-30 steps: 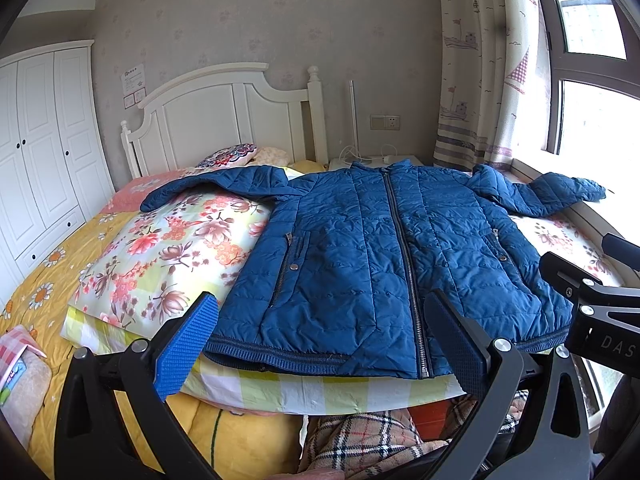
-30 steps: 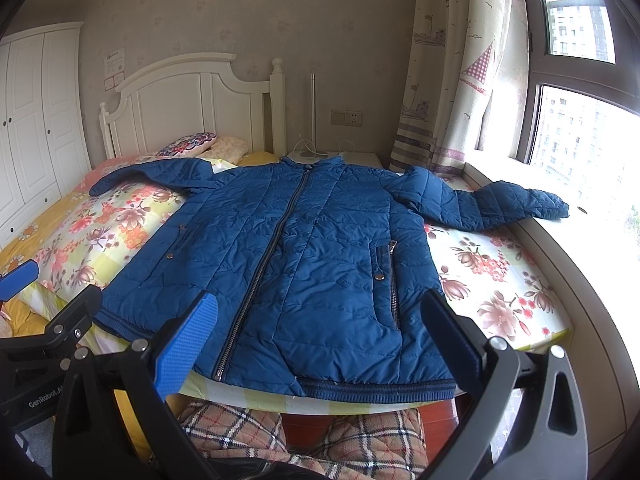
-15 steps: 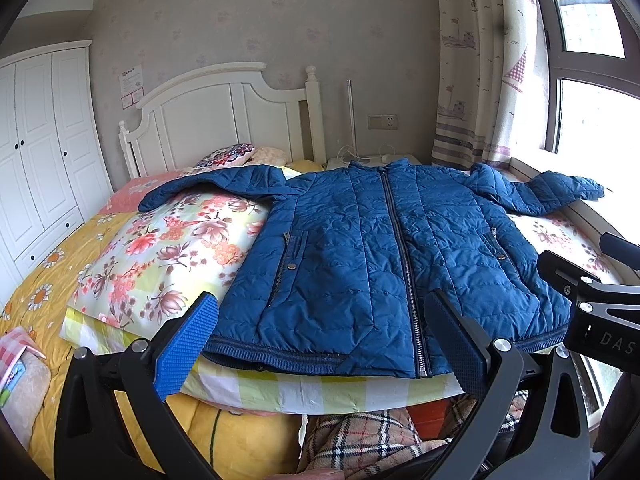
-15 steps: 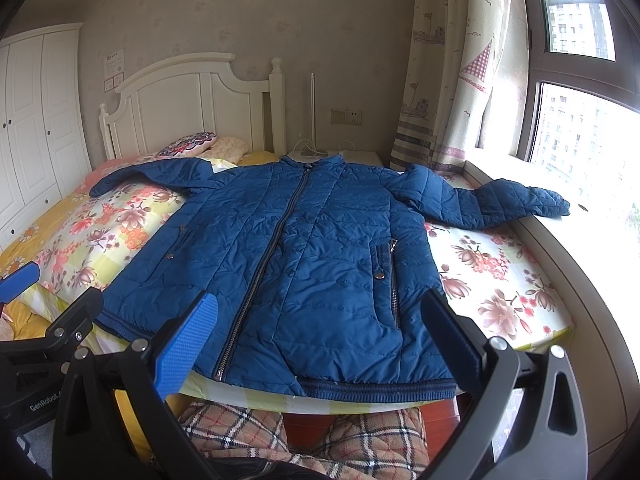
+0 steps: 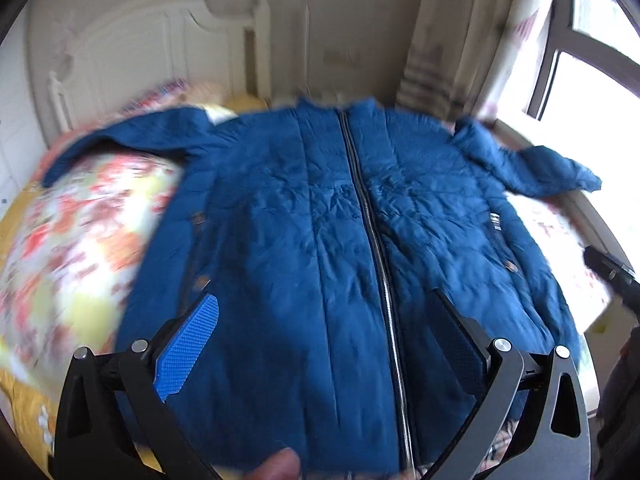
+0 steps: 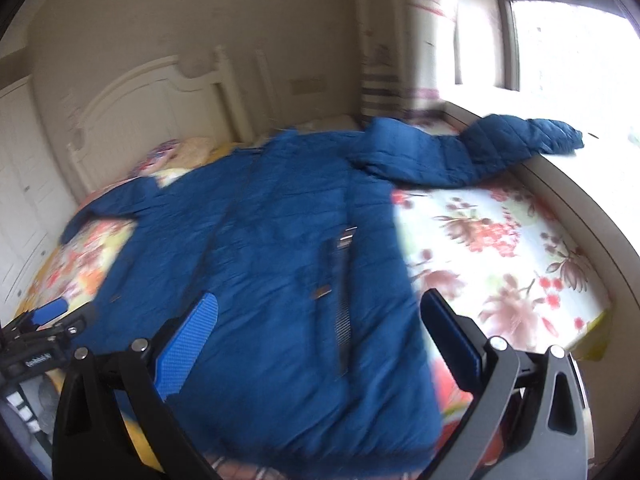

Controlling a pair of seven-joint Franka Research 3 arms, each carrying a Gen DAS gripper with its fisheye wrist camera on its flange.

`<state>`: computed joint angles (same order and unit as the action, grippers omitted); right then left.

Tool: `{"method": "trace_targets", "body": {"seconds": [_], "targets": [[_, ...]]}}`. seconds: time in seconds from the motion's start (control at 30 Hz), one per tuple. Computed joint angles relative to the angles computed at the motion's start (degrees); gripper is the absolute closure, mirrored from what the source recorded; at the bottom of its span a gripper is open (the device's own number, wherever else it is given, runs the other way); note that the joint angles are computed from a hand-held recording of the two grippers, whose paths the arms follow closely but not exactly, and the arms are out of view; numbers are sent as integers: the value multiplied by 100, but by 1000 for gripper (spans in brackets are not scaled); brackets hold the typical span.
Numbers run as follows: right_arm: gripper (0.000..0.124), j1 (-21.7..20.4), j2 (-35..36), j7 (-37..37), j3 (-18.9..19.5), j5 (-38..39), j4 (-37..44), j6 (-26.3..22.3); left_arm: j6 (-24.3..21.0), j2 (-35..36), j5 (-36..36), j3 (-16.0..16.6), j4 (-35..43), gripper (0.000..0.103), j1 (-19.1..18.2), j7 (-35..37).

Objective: Fold large clothes
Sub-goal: 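Grasp the sleeve cuff with the right gripper and lift it across the jacket body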

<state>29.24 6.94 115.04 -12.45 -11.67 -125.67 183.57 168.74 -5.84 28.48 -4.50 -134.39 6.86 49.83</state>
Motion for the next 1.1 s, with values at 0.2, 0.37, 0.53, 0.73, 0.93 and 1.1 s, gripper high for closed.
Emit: {"method": "trace_targets", "body": {"seconds": [0.2,0.37,0.53,0.73,0.93,1.1], "targets": [[23,-681,1763,257,-225,744,2337,-1038,-366,1956,-734,451,2113,4,-50,694],[24,-1624,3111,111,303,1474,4482,-1907,-774,3097,-724,432,3461,4,197,1054],[37,-2131,4144,104,661,1947,6129,-2492,-732,3454,-932,452,3659,4,255,1313],[63,-2103,4572,718,385,1896,6730,-2327,-973,3534,-760,578,3843,4,110,1067],[110,-1240,4438,1842,-909,1292,6282,-1320,-932,3578,-689,617,3893,4,84,876],[112,-582,4563,1272,-1252,279,6927,-927,-911,3583,-676,612,3900,4,87,861]]}}
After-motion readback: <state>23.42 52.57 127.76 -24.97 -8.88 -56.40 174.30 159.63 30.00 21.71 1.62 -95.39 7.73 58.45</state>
